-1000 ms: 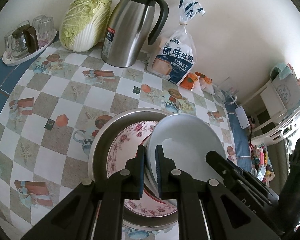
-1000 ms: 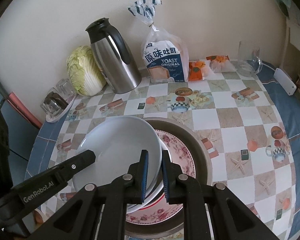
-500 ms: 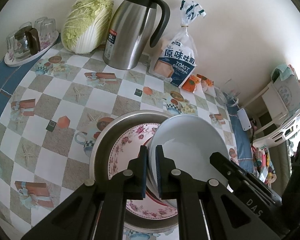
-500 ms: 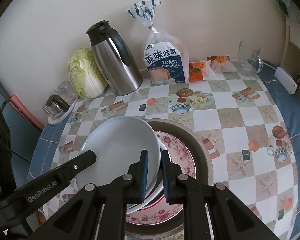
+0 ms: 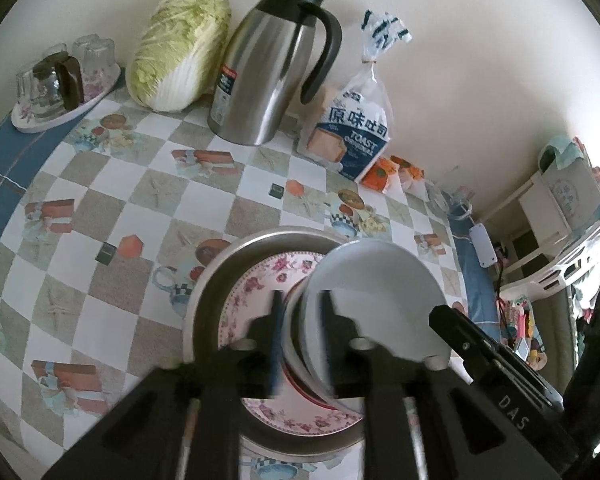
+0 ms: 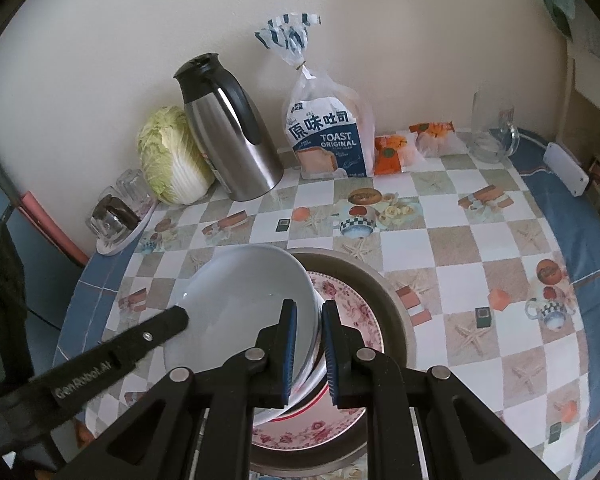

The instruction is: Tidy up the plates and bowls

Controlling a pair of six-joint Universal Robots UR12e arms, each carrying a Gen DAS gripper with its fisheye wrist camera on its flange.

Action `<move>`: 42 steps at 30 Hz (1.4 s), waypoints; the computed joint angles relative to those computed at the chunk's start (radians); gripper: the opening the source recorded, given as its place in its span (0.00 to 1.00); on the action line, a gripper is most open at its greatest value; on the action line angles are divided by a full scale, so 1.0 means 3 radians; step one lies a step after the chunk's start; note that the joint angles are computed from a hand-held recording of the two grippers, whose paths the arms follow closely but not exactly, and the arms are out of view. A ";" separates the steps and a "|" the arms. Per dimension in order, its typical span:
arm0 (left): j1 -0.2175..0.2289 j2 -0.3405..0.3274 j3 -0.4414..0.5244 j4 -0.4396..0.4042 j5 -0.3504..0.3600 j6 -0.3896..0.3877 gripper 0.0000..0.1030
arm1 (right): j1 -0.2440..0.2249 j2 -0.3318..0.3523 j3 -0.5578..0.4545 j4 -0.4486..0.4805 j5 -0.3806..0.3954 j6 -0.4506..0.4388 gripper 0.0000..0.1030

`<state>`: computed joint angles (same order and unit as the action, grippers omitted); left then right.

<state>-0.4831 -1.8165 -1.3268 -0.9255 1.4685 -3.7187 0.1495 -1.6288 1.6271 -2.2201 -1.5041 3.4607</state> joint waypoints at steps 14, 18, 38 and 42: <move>-0.0091 0.0145 -0.0177 0.0036 0.0763 0.0080 0.91 | 0.0117 -0.0091 0.0129 -0.0198 -0.0338 -0.0101 1.00; -0.0125 0.0210 -0.0262 0.0066 0.0889 0.0181 0.91 | 0.0166 -0.0153 0.0225 -0.0387 -0.0462 -0.0158 1.00; -0.0304 0.0333 -0.0407 -0.0426 0.1537 0.0187 0.91 | 0.0238 -0.0370 0.0490 -0.0053 -0.0630 -0.0134 1.00; -0.0292 0.0300 -0.0368 -0.0574 0.1459 0.0204 0.91 | 0.0228 -0.0353 0.0486 0.0024 -0.0640 -0.0150 1.00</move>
